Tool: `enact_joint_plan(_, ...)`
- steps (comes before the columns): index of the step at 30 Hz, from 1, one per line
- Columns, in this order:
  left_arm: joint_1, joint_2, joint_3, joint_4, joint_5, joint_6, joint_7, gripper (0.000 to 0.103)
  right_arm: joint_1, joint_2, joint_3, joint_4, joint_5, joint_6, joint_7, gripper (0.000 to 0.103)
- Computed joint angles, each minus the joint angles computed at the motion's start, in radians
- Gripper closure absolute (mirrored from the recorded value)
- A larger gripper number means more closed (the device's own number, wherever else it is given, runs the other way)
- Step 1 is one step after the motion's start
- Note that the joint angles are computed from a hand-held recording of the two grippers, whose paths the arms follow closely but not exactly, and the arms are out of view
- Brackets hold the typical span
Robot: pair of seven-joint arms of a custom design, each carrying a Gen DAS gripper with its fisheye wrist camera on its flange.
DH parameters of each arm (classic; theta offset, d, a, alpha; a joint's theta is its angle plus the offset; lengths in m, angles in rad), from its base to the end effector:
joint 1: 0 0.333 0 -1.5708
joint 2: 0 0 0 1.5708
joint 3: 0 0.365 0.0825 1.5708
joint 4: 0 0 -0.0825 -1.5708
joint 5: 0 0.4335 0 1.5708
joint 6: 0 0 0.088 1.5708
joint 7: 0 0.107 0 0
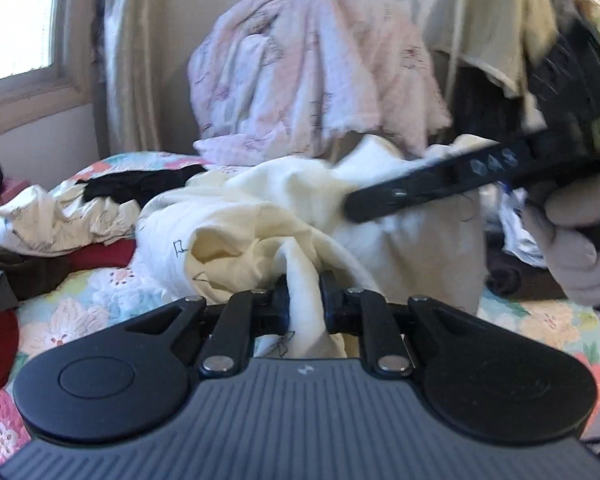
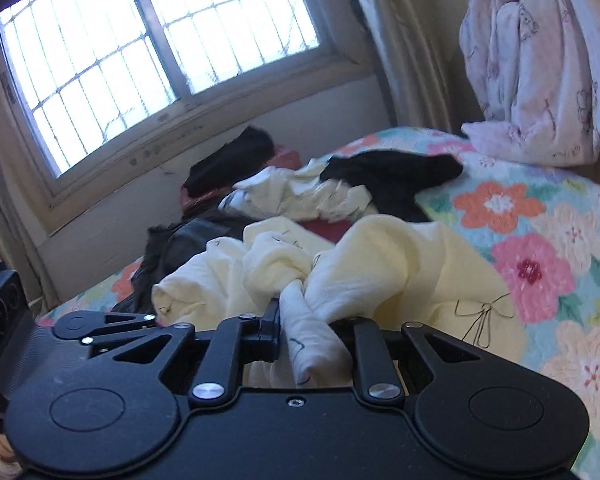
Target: Fold clothes
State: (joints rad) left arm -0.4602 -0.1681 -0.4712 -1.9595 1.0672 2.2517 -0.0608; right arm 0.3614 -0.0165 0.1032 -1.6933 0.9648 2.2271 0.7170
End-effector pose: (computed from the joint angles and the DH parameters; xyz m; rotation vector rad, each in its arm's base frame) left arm 0.3594 -0.4760 0.6398 -1.6856 1.4439 -1.0117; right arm 0.5682 0.3140 0.7035 -2.0016 0.6758 0.0958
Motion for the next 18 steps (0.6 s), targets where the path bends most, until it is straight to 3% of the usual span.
enact_joint_plan(3, 0.033, -0.049, 0.014, -0.043, 0.040, 0.022, -0.094, 0.089, -0.005, 0.002, -0.004, -0.031, 0.109, 0.091, -0.129, 0.084)
enact_joint_plan(6, 0.073, -0.050, 0.015, -0.072, 0.091, 0.030, -0.168, 0.089, -0.008, 0.009, -0.009, -0.066, 0.339, 0.201, -0.326, 0.084)
enact_joint_plan(8, 0.089, -0.027, 0.030, -0.090, 0.095, 0.064, -0.206, 0.089, -0.007, 0.043, -0.001, -0.064, 0.364, 0.279, -0.341, 0.083)
enact_joint_plan(11, 0.105, 0.040, 0.072, -0.105, 0.050, 0.141, -0.235, 0.089, 0.001, 0.116, 0.012, -0.066, 0.182, 0.419, -0.117, 0.080)
enact_joint_plan(13, 0.110, 0.077, 0.100, -0.115, 0.019, 0.206, -0.243, 0.089, 0.007, 0.157, 0.006, -0.068, -0.041, 0.472, 0.046, 0.079)
enact_joint_plan(16, 0.108, 0.124, 0.126, -0.109, -0.001, 0.249, -0.229, 0.090, 0.011, 0.189, -0.025, -0.063, -0.336, 0.491, 0.249, 0.079)
enact_joint_plan(18, 0.099, 0.141, 0.136, -0.102, -0.009, 0.256, -0.207, 0.089, -0.021, 0.188, -0.011, -0.054, -0.346, 0.463, 0.271, 0.079)
